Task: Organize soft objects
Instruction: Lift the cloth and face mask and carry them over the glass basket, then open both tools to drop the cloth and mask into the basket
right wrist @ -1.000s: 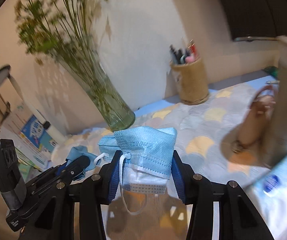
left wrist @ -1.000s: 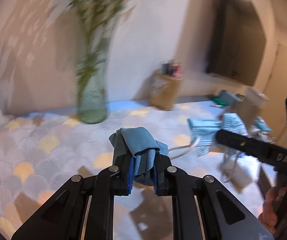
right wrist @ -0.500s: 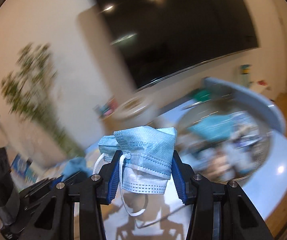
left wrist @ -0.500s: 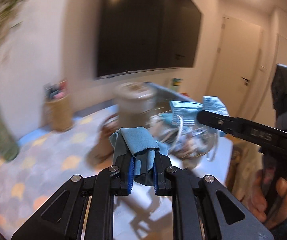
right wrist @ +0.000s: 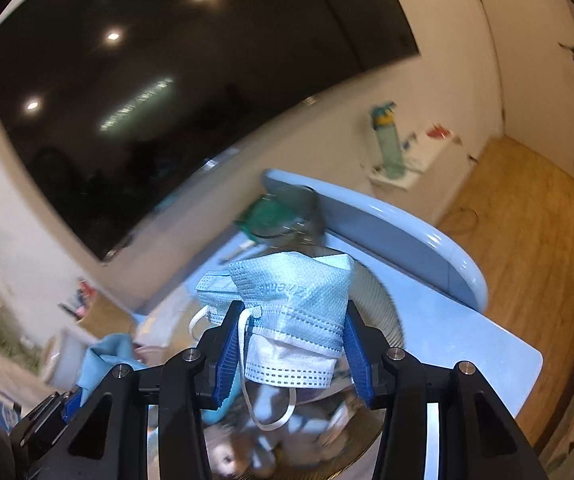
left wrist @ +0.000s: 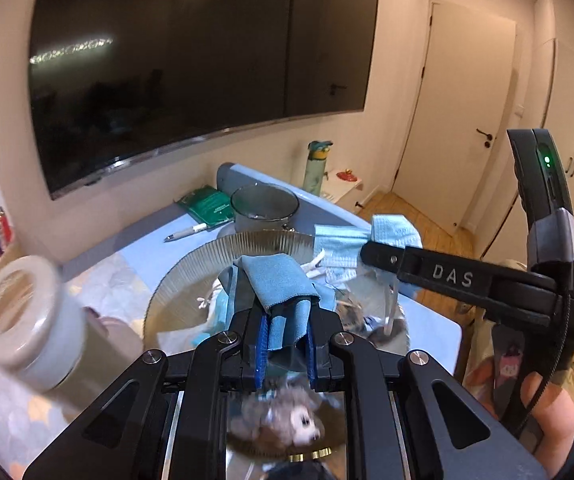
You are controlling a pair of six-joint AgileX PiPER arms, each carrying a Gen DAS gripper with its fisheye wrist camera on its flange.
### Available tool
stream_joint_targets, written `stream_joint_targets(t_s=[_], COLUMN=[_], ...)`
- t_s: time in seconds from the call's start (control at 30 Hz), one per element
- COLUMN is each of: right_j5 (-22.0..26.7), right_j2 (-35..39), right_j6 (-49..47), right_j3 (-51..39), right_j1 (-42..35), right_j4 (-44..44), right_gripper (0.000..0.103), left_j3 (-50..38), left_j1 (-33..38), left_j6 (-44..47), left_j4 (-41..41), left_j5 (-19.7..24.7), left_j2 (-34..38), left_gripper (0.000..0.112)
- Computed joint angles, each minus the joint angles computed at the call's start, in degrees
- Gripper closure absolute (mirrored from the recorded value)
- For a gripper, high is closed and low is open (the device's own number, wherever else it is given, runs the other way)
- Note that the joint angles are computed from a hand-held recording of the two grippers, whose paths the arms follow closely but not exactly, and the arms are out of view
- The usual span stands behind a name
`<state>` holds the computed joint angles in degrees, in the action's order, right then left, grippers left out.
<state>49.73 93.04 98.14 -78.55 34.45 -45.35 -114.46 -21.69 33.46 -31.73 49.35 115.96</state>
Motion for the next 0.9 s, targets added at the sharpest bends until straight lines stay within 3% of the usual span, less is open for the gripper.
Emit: stream_joint_targets(t_s=[0.13, 0.17, 0.2, 0.27, 0.33, 0.37, 0.4, 0.47, 0.53, 0.7, 0.9], right_j5=[-4.9, -5.5, -5.9, -6.7, -8.0, -7.4, -6.9, -6.9, -8.3, -5.3, 2.4], right_j2=[0.7, 1.1, 1.4, 1.6, 1.5, 1.3, 1.1, 0.1, -2.0, -4.4, -4.3], right_j6=[-4.9, -5.9, -7.3, -9.6, -11.3, -12.1, -11.8, -10.7, -8.0, -3.5, -0.3], right_j3=[0.9, 0.7, 0.5, 0.4, 0.8, 0.9, 1.2, 2.3, 4.7, 4.6, -0.8], right_j1=[-5.2, -5.8, -6.6, -7.8, -8.6, -8.5, -8.1, -7.7, -6.8, -2.5, 6.3], right_j4=[6.2, 7.4, 8.7, 11.1, 12.2, 12.7, 12.4, 12.1, 10.8, 6.7, 3.4], right_gripper=[0.055, 0.049, 0.036, 0.025, 0.025, 0.025, 0.025, 0.025, 0.025, 0.025, 0.024], left_j3=[-5.6, -6.0, -6.7, -8.8, -11.2, -11.2, -9.4, -2.9, 0.5, 6.1, 17.6], left_j1=[-1.7, -2.0, -2.4, -2.9, -2.5, -2.1, -1.6, -0.7, 0.0, 3.9, 16.3], left_j6=[-3.7, -3.4, -3.5, -4.6, -5.3, -5.0, -4.3, -1.3, 1.7, 8.6, 21.4], left_j4=[3.3, 3.5, 4.6, 6.4, 6.3, 5.2, 4.1, 1.3, -0.5, -7.0, -17.8], left_j5=[1.1, 1.0, 1.3, 3.1, 6.4, 7.6, 7.4, 4.0, 3.7, 9.0, 15.7], left_j2=[4.2, 4.6, 5.2, 6.5, 7.9, 8.0, 6.9, 3.1, 0.6, -4.4, -14.9], left_gripper=[0.099, 0.098, 0.091, 0.077, 0.068, 0.055, 0.041, 0.034, 0.032, 0.032, 0.032])
